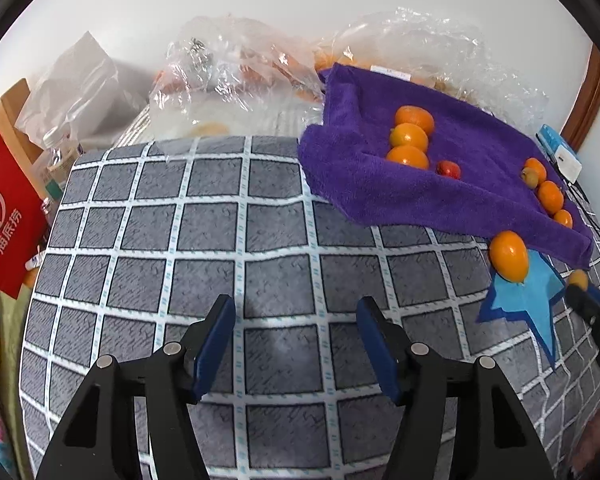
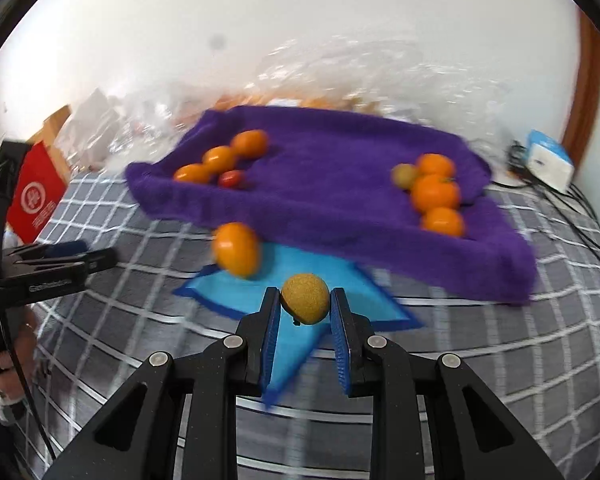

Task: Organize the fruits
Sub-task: 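Grasp the yellow round fruit with the right tool while the left tool grasps the oval orange fruit, then lift both held fruits and carry them over the purple towel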

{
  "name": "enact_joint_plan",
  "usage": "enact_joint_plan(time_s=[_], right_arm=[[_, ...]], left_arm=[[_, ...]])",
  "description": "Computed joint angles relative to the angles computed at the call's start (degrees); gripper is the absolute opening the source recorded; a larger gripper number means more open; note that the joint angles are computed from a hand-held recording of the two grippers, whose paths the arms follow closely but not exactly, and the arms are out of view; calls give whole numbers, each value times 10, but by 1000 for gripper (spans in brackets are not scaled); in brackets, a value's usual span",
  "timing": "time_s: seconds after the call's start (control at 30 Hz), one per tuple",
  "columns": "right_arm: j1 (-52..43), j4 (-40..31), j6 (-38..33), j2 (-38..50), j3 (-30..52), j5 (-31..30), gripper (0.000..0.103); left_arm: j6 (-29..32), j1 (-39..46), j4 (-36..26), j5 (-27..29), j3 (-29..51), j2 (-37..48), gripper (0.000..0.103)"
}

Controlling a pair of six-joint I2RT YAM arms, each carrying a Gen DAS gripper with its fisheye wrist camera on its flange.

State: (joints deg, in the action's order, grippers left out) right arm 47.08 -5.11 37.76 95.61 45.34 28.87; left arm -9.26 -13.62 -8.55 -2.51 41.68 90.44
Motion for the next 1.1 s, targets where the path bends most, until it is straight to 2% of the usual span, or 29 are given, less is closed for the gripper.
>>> enact_joint_plan(time_s=[0.13,0.27,0.47,0.63,0.9,0.93,0.97,1.0,1.1], right_arm=[[-34,-3,14,-58,-59,10,25],[-72,-11,22,-111,-108,15,25],[-102,-20,26,-152,-147,6,25],[-112,-13,20,-161,-164,-5,25],[-130,7,8,-140,-164,-27,25],[-133,10,7,-137,-163,-30,25],[-135,13,6,-132,-162,-32,25],[-137,15,5,-130,-161,-34,25],[-141,21,3,-126,-159,-37,25]], left_arm=[[-7,-18,-19,39,12,-8,59],[-12,-62,-4,48,20,-9,59],[-29,-121,-4,62,62,25,61],[-66,-149,-9,70,103,74,61],[-85,-185,8,-2,138,123,61],[-89,-186,11,-6,141,127,59],[-91,-188,18,-7,142,131,51],[-91,-188,22,-9,143,133,38],[-83,-180,24,-2,138,129,36]])
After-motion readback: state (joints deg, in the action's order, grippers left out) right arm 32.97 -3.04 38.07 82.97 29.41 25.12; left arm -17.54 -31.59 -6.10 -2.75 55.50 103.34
